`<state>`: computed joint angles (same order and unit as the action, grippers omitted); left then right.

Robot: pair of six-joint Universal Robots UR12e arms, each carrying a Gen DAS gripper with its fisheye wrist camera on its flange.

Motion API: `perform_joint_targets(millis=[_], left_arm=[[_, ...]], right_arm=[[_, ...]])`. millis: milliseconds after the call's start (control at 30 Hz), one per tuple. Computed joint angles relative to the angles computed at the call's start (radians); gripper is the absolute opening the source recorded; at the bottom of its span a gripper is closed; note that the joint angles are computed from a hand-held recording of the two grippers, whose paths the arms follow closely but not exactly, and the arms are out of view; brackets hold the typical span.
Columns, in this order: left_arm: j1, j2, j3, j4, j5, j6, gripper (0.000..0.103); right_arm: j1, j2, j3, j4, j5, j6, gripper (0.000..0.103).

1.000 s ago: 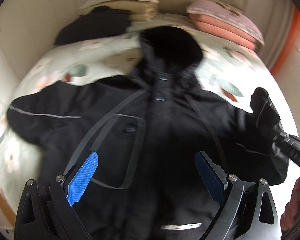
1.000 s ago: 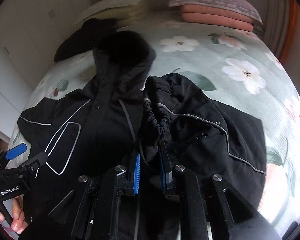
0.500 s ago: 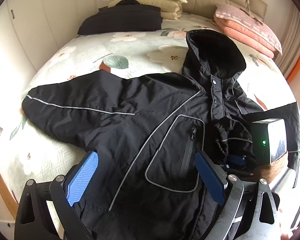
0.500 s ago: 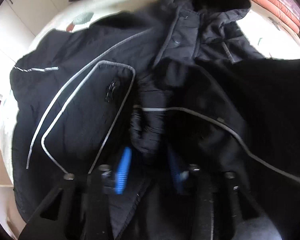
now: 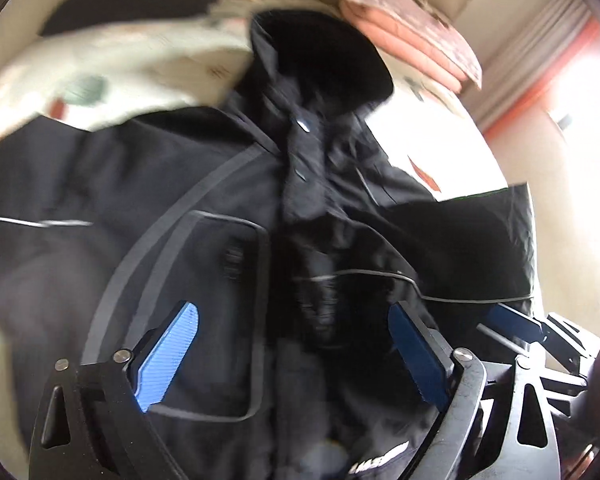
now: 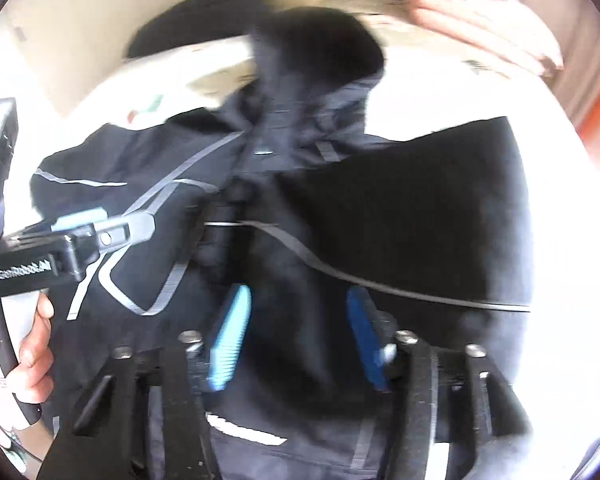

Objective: Fold large clothes
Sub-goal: 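Carry the gripped sleeve cuff with the right tool across the jacket body, then lay the sleeve on the jacket front and open the right tool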

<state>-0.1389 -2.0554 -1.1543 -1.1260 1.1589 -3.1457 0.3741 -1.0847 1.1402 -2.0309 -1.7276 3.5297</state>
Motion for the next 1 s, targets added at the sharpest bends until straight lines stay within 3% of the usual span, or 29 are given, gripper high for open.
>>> perform_joint_targets(millis=[167,267,300,467,600,767,833,1000], left_arm=[[-0.021,-0.071,0.054,-0.083,-0.053,0.002,0.064],[-0.021,-0.097,0.074,-0.118,-0.097,0.008,0.023],[-0.021,-0.099,0.074,-0.11,-0.1,0.01,0.02],[-0.017,-0.075,0.051,-0.045,-0.094,0.027,0.017],[0.011,-0.049,0.047,0.013,-0.087,0.006,0.017],[0.064,-0.023,0.042,0.077,-0.023,-0.02,0.017],[0.088,-0.016,0.039,0.094,0.021,-0.024,0.017],[0.133,-0.03,0.036,0.082,0.097,-0.011,0.018]], right_arm=[[-0.023,0.011,0.024,0.023,0.031,0.065,0.027],[-0.038,0.011,0.039,0.036,0.079,0.106,0.024],[-0.043,0.012,0.038,0.042,0.092,0.116,0.025],[-0.041,-0.003,0.048,0.034,0.112,0.129,0.025],[-0.038,-0.007,0.028,0.023,0.143,0.134,0.025],[-0.033,-0.014,0.011,-0.05,0.178,0.15,0.041],[-0.033,-0.007,0.002,-0.076,0.194,0.162,0.042],[-0.02,0.058,-0.076,0.012,0.044,0.178,0.045]])
